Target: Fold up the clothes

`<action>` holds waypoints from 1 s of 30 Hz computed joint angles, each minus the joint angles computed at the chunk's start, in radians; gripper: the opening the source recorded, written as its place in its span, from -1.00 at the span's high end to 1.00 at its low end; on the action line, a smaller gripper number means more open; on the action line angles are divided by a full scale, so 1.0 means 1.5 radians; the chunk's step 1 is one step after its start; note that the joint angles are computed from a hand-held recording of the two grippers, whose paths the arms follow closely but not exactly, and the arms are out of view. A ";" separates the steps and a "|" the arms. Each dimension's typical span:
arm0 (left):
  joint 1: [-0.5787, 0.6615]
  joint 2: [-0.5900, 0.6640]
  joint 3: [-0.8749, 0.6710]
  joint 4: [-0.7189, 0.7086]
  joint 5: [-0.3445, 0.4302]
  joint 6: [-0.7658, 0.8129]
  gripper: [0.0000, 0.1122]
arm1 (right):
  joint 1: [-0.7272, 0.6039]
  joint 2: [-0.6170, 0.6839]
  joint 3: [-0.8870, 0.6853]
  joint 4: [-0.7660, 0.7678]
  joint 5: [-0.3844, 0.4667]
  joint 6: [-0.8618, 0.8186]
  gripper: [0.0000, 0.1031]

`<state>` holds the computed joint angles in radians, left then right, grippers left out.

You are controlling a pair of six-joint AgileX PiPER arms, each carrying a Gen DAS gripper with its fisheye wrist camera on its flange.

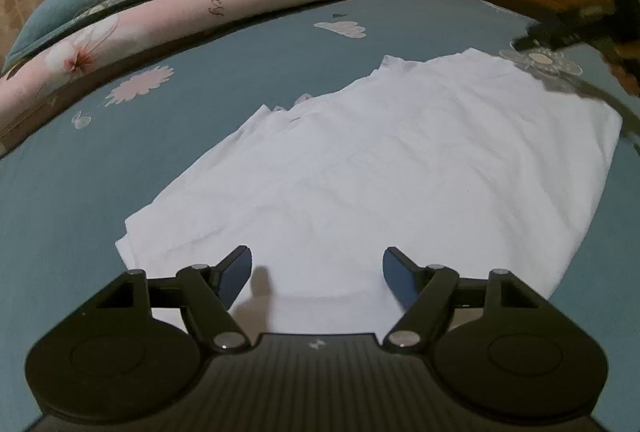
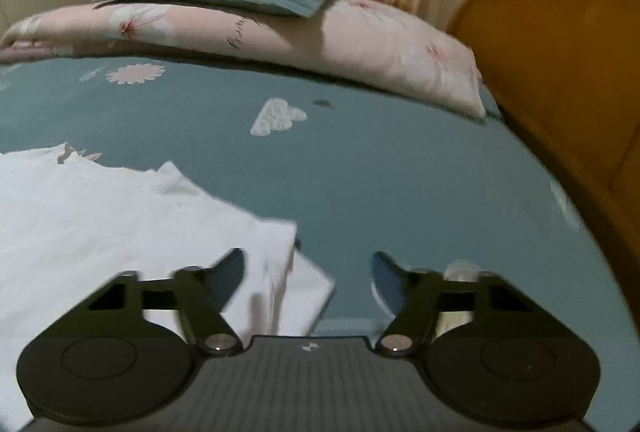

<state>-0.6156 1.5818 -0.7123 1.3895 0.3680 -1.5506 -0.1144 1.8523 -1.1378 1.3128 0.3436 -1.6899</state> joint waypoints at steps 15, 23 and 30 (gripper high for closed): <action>-0.077 -0.073 0.054 -0.099 0.053 0.041 -0.38 | -0.210 -0.051 0.097 -0.151 0.335 0.184 0.13; -0.092 -0.078 0.053 -0.159 0.066 0.083 -0.38 | -0.224 -0.036 0.110 -0.128 0.398 0.138 0.69; -0.098 -0.076 0.050 -0.195 0.071 0.126 -0.38 | -0.239 -0.061 0.107 -0.195 0.419 0.179 0.92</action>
<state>-0.7622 1.4683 -0.6376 1.0976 0.4751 -1.3616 -0.4732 1.7602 -0.9779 1.0204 0.9721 -1.4213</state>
